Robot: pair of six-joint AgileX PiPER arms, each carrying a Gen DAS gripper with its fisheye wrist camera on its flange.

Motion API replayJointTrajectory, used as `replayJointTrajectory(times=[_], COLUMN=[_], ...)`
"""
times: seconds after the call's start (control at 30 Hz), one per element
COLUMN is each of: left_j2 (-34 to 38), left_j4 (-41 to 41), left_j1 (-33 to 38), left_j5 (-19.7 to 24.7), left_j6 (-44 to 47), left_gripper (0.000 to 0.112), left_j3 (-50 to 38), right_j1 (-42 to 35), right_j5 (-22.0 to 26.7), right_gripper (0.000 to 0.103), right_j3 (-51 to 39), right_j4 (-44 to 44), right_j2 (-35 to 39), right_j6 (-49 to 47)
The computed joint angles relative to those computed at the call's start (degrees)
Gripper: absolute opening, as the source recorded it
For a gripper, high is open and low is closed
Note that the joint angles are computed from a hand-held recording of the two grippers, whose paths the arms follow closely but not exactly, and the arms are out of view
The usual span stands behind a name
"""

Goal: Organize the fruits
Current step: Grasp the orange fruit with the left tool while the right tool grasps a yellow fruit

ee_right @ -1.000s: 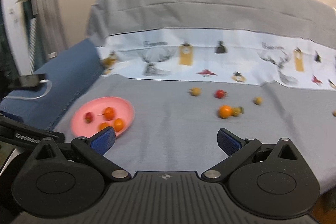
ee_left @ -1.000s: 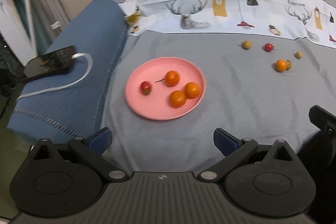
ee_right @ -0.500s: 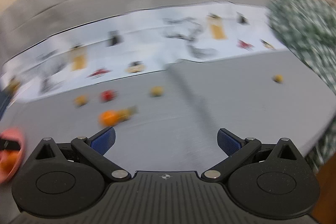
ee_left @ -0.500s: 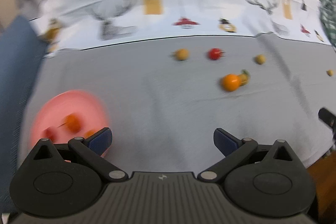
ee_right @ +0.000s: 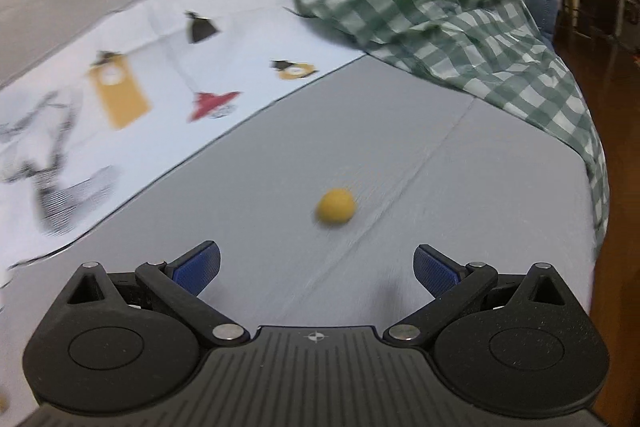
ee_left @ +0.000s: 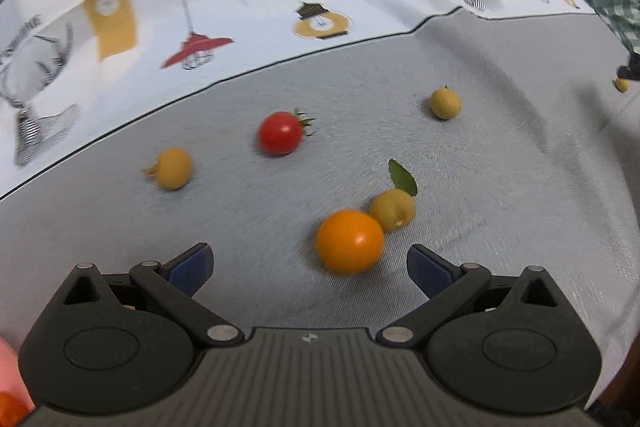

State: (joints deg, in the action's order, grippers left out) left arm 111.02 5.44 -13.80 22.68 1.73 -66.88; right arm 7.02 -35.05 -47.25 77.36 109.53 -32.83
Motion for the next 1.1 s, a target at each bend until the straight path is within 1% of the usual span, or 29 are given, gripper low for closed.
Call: replayJointTrajectory(times=[0.07,0.13,0.17,0.2,0.3,0.33,0.37,0.4,0.43,0.47,0.5,0.53,0.57,0.63,0.73,0.77,0.83,0.9,0.97,1.03,1.1], left_j2=[2.18,4.24,5.07,5.67,5.96,5.52,4.64,3.62,3.43,3.53,2.87,1.93,1.15,-0.42,-3.65,-5.03,-8.11,-10.86,-12.77,-13.97,-14.85], left_j4=[0.18,1.36,1.54,1.36,-0.40,0.91,0.40,-2.35,-6.47,-8.58,-8.63,-7.72,-6.27,-4.43,-5.68,-5.76,-6.32,-4.94,-3.09,-4.93,-9.91], left_j1=[-0.16,-0.66,-0.84,-0.85,-0.52,-0.64,-0.49,-0.26,0.00,0.07,0.05,-0.09,-0.30,-0.33,0.74,1.13,2.21,3.06,4.01,5.54,7.36], left_j5=[0.72,1.33,1.56,1.59,0.34,-1.41,-3.93,-5.50,-4.78,-2.78,-2.99,-4.23,-4.97,-4.65,-3.31,-2.65,-1.63,-2.03,-2.69,-3.45,-4.31], left_j6=[0.55,0.19,0.42,0.91,2.27,0.91,1.53,4.45,8.91,11.09,10.97,10.09,9.18,7.77,8.17,8.04,7.97,6.86,5.83,7.90,13.48], left_gripper=[0.103,0.103,0.103,0.103,0.103,0.102,0.094,0.073,0.057,0.043,0.043,0.043,0.042,0.042,0.027,0.019,0.018,0.011,0.008,0.008,0.010], left_j3=[-2.05,-3.90,-4.66,-5.16,-5.44,-4.46,-2.78,-1.40,-1.57,-2.41,-1.69,-0.34,0.69,2.00,3.79,4.49,6.35,8.91,11.23,13.05,14.65], right_j1=[-3.19,-5.22,-4.78,-4.44,-4.47,-4.34,-4.24,-3.96,-3.61,-3.10,-2.69,-2.11,-1.68,-0.83,0.96,1.89,4.39,7.66,11.25,15.51,19.27], right_j5=[0.27,0.95,-1.47,-3.08,-2.96,-3.21,-3.36,-3.85,-4.55,-5.09,-4.99,-4.88,-4.71,-4.41,-4.19,-4.21,-4.20,-3.76,-3.52,-3.19,-3.27], right_gripper=[0.102,0.102,0.102,0.102,0.102,0.101,0.094,0.086,0.063,0.039,0.030,0.027,0.027,0.027,0.027,0.027,0.027,0.027,0.027,0.027,0.027], right_j3=[-4.44,-7.91,-8.73,-8.92,-9.38,-8.89,-8.42,-7.70,-6.88,-5.95,-5.75,-5.84,-5.90,-4.48,-0.89,0.44,3.48,6.46,8.53,9.87,10.65], right_j4=[-1.39,-0.40,-1.67,-4.06,-4.27,-4.77,-5.37,-5.91,-7.00,-8.25,-8.03,-6.35,-4.84,-4.15,-5.83,-6.22,-7.31,-7.62,-6.41,-3.96,-2.25], right_j2=[5.27,9.31,10.96,12.17,12.53,12.31,12.09,11.58,11.10,10.58,10.11,9.74,9.25,7.53,3.90,2.46,-0.64,-3.89,-6.26,-7.81,-8.53], right_j6=[-1.79,-4.34,-4.78,-4.12,-3.48,-3.08,-2.57,-2.14,-1.48,-1.09,-2.25,-4.40,-5.92,-5.64,-2.33,-1.57,0.24,1.58,1.94,1.55,1.63])
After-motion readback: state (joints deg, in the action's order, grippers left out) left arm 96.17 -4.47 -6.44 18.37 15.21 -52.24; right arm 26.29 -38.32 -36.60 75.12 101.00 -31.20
